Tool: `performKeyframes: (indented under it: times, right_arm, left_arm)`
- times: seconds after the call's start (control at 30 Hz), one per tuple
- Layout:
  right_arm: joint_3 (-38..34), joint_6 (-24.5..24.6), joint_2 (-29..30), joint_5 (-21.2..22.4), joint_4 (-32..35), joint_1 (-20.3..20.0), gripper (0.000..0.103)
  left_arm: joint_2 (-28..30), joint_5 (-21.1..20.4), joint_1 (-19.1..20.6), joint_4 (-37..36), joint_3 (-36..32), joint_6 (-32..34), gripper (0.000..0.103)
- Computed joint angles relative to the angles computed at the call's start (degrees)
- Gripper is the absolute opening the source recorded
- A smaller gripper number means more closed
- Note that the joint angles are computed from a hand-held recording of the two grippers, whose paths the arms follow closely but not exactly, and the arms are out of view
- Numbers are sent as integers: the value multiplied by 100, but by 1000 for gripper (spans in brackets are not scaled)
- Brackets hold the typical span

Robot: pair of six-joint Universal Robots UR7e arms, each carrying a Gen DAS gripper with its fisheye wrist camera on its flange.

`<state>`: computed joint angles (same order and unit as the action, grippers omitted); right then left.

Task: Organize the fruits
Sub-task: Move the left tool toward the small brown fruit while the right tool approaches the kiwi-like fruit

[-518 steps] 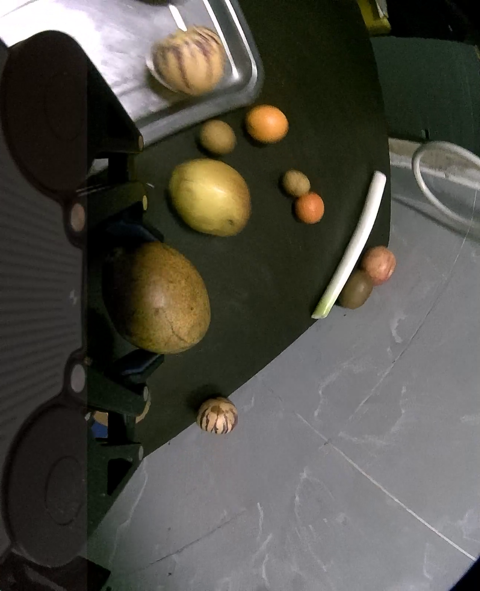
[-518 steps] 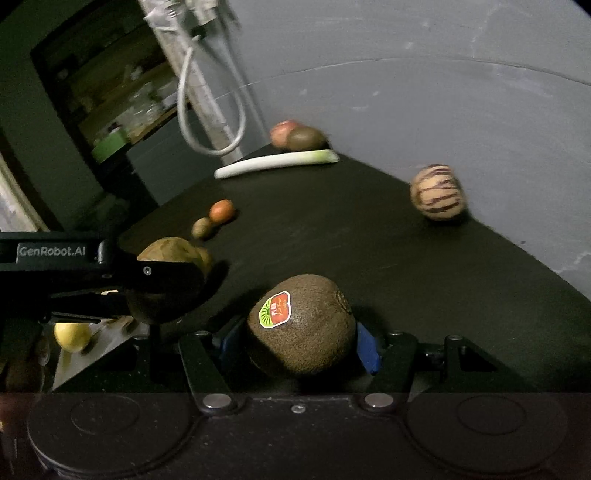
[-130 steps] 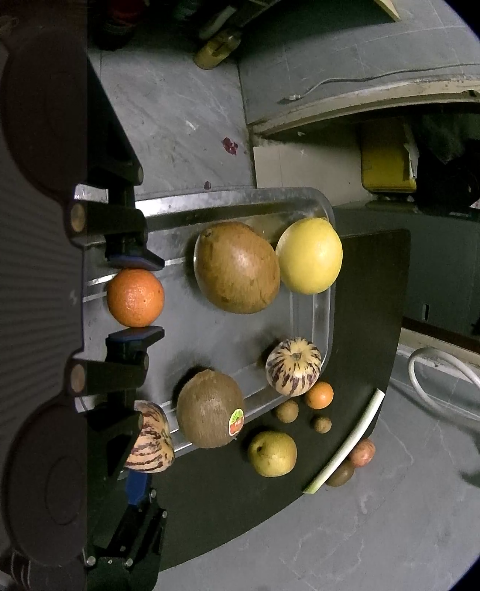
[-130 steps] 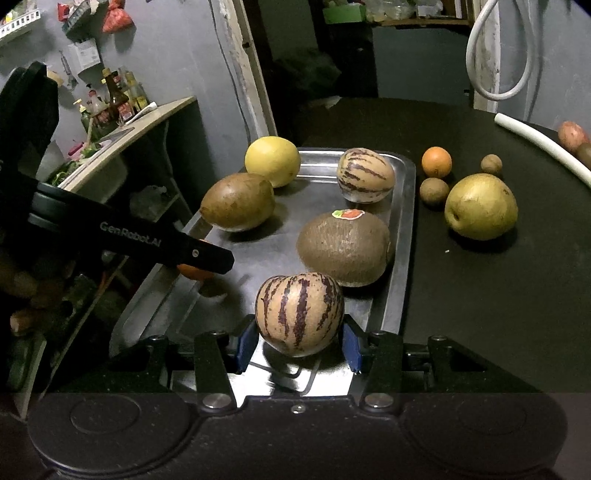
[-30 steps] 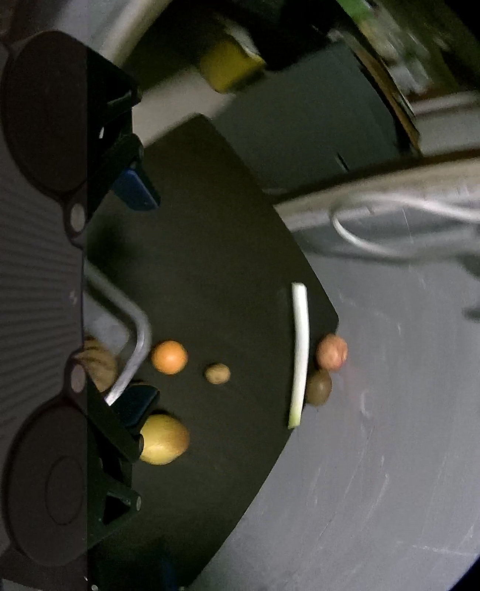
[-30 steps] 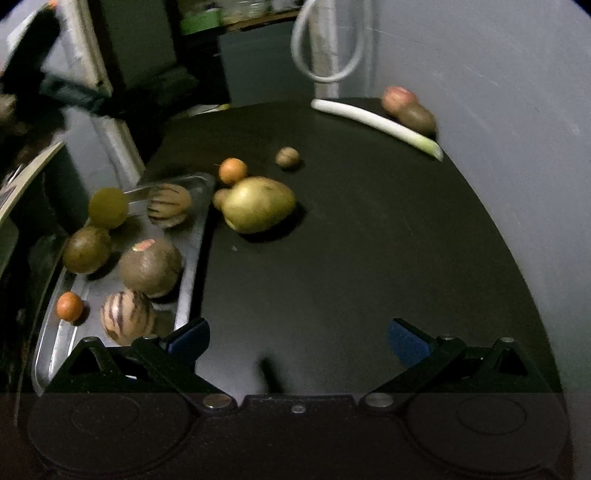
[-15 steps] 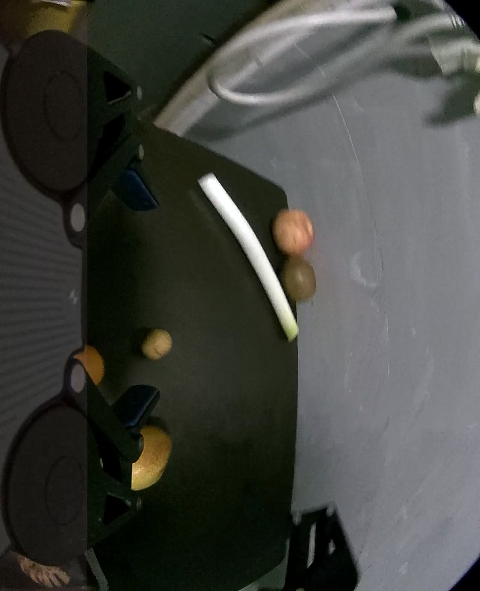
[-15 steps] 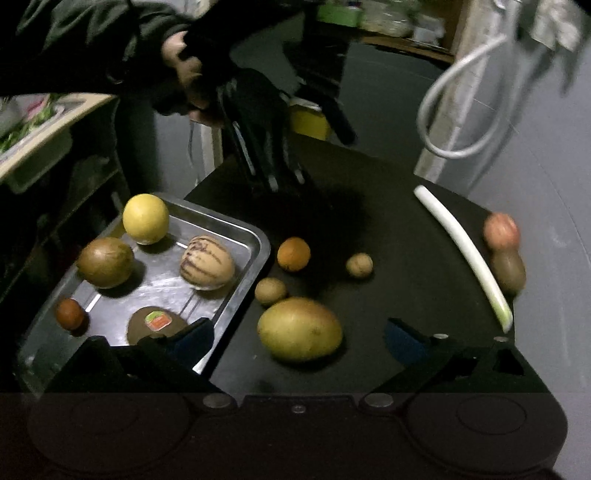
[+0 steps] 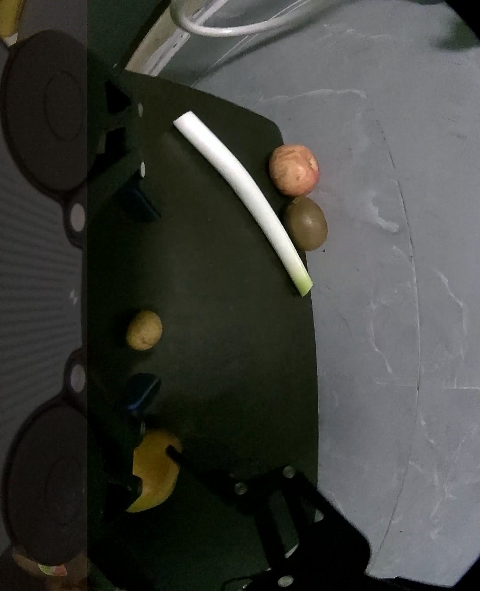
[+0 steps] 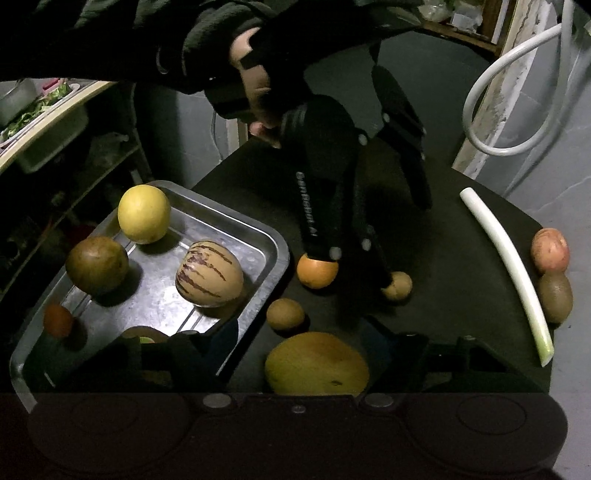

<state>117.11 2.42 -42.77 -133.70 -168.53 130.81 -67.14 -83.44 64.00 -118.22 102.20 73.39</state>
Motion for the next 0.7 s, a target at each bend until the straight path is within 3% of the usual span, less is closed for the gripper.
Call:
performKeyframes:
  times: [0.7]
  right_arm:
    - [-349,-555,314,111,370,-184,55]
  left_arm:
    - [308,1,103,155,-128,-295,46]
